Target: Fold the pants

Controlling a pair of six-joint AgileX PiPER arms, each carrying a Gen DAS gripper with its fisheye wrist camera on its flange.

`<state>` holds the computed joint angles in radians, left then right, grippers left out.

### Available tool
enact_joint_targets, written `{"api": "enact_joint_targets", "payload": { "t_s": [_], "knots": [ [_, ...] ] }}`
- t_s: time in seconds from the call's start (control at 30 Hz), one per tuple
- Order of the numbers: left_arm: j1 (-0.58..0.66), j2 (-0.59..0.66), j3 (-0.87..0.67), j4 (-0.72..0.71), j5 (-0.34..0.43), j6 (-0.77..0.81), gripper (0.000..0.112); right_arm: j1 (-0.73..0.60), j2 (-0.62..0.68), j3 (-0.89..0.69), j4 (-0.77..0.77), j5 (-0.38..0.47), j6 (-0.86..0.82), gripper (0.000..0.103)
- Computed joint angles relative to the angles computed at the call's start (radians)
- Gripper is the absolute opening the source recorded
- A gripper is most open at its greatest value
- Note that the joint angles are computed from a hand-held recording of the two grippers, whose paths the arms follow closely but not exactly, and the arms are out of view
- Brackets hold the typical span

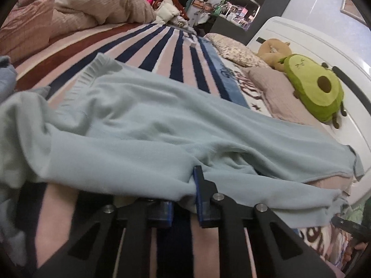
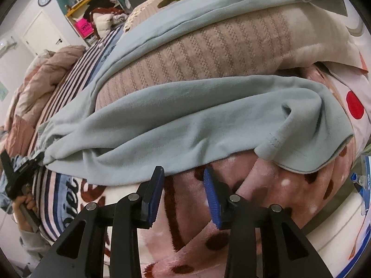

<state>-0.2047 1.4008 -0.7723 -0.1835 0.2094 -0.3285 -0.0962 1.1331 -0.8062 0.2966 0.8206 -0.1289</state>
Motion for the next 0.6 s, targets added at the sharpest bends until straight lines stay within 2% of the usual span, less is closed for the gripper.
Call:
{"api": "enact_joint_targets", "payload": {
  "t_s": [0.07, 0.2, 0.4, 0.47, 0.53, 0.6],
  "knots": [
    [-0.010, -0.062, 0.019, 0.039, 0.036, -0.028, 0.011, 0.003, -0.001, 0.003, 0.013, -0.006, 0.002, 0.030],
    [-0.056, -0.187, 0.042, 0.239, 0.142, -0.209, 0.011, -0.044, -0.028, 0.011, 0.055, 0.020, -0.053, 0.031],
    [-0.066, -0.234, 0.084, 0.195, 0.220, -0.167, 0.011, -0.105, -0.051, 0.026, 0.132, 0.061, -0.143, 0.032],
    [-0.085, -0.234, 0.101, 0.230, 0.236, -0.206, 0.012, -0.119, -0.052, 0.029, 0.151, 0.072, -0.168, 0.037],
    [-0.079, -0.220, 0.115, 0.201, 0.232, -0.188, 0.013, -0.131, -0.041, 0.034, 0.182, 0.076, -0.199, 0.042],
    [-0.083, -0.205, 0.121, 0.219, 0.229, -0.210, 0.019, -0.125, -0.018, 0.030, 0.188, 0.053, -0.200, 0.043]
  ]
}}
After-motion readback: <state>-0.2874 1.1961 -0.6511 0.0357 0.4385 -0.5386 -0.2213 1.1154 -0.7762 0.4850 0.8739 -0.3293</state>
